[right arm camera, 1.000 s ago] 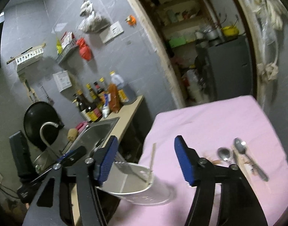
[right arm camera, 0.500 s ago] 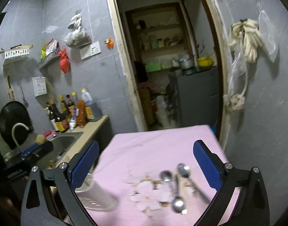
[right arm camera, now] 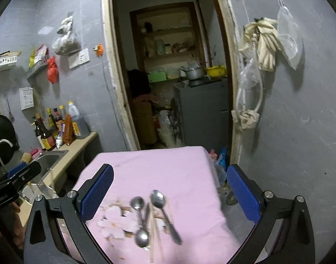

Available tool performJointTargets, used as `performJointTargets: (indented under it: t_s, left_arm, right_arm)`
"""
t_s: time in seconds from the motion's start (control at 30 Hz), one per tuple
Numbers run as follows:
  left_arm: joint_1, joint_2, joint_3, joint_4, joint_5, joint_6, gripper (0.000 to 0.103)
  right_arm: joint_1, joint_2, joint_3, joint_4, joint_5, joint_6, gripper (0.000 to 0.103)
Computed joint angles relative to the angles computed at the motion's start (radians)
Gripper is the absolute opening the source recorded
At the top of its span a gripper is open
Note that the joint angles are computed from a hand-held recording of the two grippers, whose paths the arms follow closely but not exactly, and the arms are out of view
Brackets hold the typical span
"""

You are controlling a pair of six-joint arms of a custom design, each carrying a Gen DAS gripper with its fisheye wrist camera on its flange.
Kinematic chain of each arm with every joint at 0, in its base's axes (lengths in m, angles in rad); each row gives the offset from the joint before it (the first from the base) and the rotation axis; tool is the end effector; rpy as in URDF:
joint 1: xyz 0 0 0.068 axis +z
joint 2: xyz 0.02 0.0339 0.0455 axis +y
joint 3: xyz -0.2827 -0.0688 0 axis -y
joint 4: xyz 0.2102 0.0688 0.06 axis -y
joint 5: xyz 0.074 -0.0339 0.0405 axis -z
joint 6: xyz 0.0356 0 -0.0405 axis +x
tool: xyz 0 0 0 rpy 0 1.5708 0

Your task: Organize utensils

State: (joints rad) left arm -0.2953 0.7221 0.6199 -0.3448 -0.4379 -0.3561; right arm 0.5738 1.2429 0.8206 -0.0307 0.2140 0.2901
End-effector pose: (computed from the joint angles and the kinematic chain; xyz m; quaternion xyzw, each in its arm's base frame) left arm 0.1181 -0.0202 0.2927 -0.1408 0.8221 0.0077 0.5515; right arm 0.2083 0.1256 0.3021 -0.0631 0.8425 0.1385 0.5167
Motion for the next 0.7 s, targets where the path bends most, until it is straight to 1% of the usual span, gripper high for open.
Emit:
performJointTargets:
  t_s: [0.07,0.2,0.37,0.43,0.53,0.7]
  left_arm:
    - [-0.095,0.048,-0.002,0.017,-0.082,-0.047,0.102]
    - [-0.228,0.167,-0.003,0.067,-0.196,-0.125,0.102]
    - [-0.295,0.332,-0.005,0.138,-0.262,-0.210,0.102]
    - [-0.296,0.403,-0.009,0.174,-0.269,-0.231,0.102]
    - [-0.273,0.499,-0.010,0.226,-0.247,-0.244,0.102]
    - [-0.199,0.636,-0.010,0.292,-0.163,-0.221,0.102]
  right_arm:
    - [-0.062,0.012,-0.017,0.017,-0.057,-0.024,0.101]
    - [-0.191,0.080,-0.037,0.074,-0.196,-0.081,0.101]
    - [-0.276,0.182,-0.056,0.148,-0.309,-0.140,0.101]
    - [-0.296,0.230,-0.052,0.167,-0.348,-0.152,0.101]
    - [-0.314,0.321,-0.044,0.208,-0.402,-0.177,0.101]
    - [-0.310,0.462,-0.015,0.261,-0.456,-0.192,0.101]
